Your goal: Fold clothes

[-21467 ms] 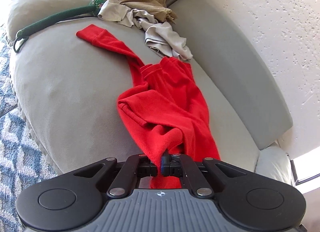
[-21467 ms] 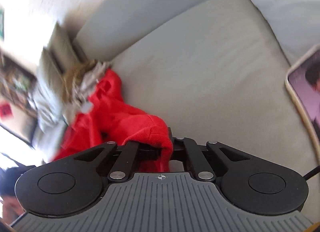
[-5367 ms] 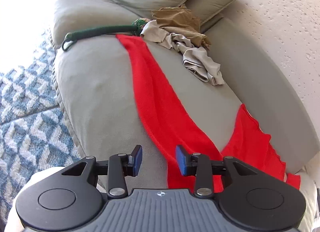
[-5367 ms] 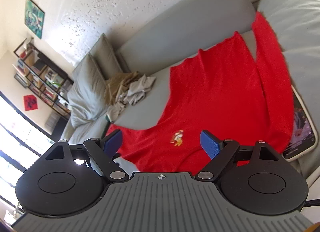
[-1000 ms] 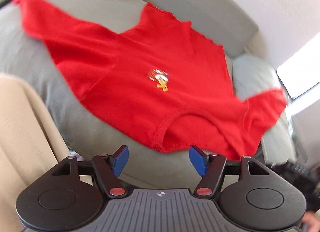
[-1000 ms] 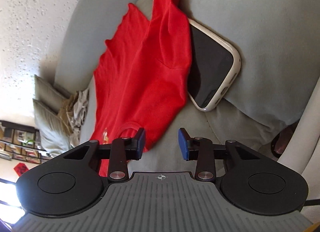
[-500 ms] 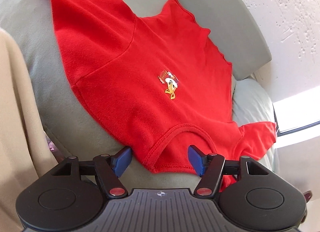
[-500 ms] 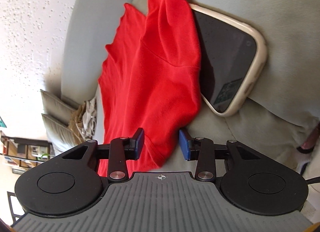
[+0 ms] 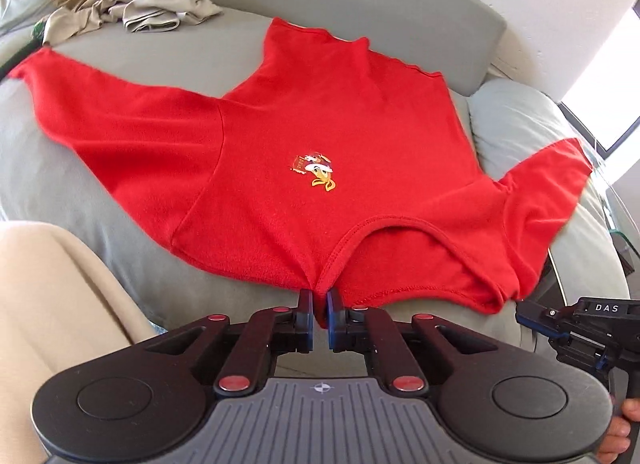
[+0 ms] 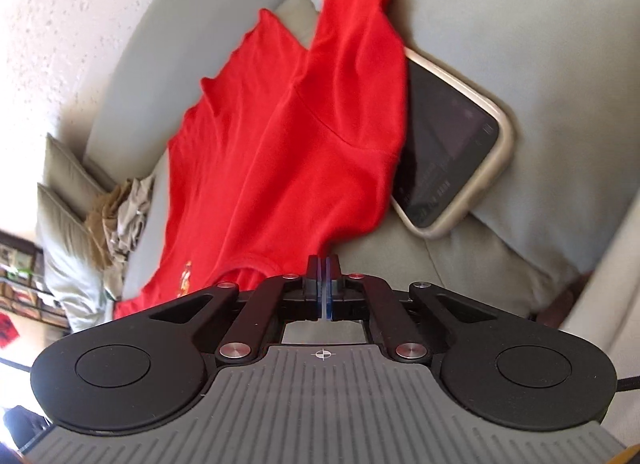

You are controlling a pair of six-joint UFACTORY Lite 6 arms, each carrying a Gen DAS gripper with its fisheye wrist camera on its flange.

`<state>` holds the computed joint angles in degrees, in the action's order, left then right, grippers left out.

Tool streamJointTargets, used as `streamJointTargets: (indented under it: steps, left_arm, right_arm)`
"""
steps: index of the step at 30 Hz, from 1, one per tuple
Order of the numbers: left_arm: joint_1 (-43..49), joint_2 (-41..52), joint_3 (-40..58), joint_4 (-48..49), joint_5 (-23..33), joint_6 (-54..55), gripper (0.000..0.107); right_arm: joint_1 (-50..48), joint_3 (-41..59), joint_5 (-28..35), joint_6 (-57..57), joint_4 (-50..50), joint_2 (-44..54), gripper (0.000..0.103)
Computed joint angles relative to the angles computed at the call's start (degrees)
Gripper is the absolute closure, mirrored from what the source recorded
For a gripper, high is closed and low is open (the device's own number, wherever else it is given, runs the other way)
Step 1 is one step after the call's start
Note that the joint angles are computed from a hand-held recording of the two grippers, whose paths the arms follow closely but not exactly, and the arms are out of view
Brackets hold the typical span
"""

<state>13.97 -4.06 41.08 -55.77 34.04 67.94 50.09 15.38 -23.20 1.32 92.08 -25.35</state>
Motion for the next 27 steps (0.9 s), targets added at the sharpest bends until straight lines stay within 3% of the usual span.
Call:
streamJointTargets:
  steps: [2,4,5,7,11,16,19,21,24,27]
  left_arm:
    - [-1.3,1.3,0.4,3.3,-1.6,-2.8,0.100]
    - [-2.4,1.3,-0.4,5.6,-2.3,-4.2,0.089]
    - [-2.4,-0.2,-1.9,5.5,-2.2,-2.8,0.080]
    - [-2.5,-4.3,-5.5,4.0,-2.3,1.6,0.078]
    - [-3.3,-7.8,-8.5,-3.3,-4.8,9.9,0.073]
    - [-6.1,-6.4,-7.3,-8.1,-9.3,12.0,0.073]
    - [-6.6,-5.8,-7.2,-10.2,-10.5,13.6,0.073]
    - [-6.4,-4.5,-6.7,-10.2,-10.4,13.5,0.073]
    - [-6.1,-2.6,-5.8,-8.5,-9.8,11.3,0.073]
    - [-4.9,-2.7,-5.9,-8.5,-8.9,11.7,0.072]
  right_arm:
    - [0.5,-2.1,1.7,-6.4,7.2,-3.4,0.100]
    - [0.1,-2.5,3.6,-8.6,5.8,-3.3,0.095]
    - [2.3,-2.8,1.8,-8.2,4.4,-3.7,0.091]
    - [7.2,-0.6,-3.6,-13.5,7.3,-2.2,0.058]
    - [13.6,11.0,-14.9,-28.6,9.6,10.7,0.051]
    - [13.8,25.0,-19.6,-49.7,13.4,27.9,0.054]
    - [14.8,28.5,-22.8,-53.8,19.6,32.4,0.061]
    - [14.7,26.9,-23.0,-52.2,20.7,31.8,0.059]
    - [12.4,25.4,-19.9,-50.8,19.0,31.0,0.062]
    - [10.9,26.0,-17.9,-52.9,17.4,30.7,0.097]
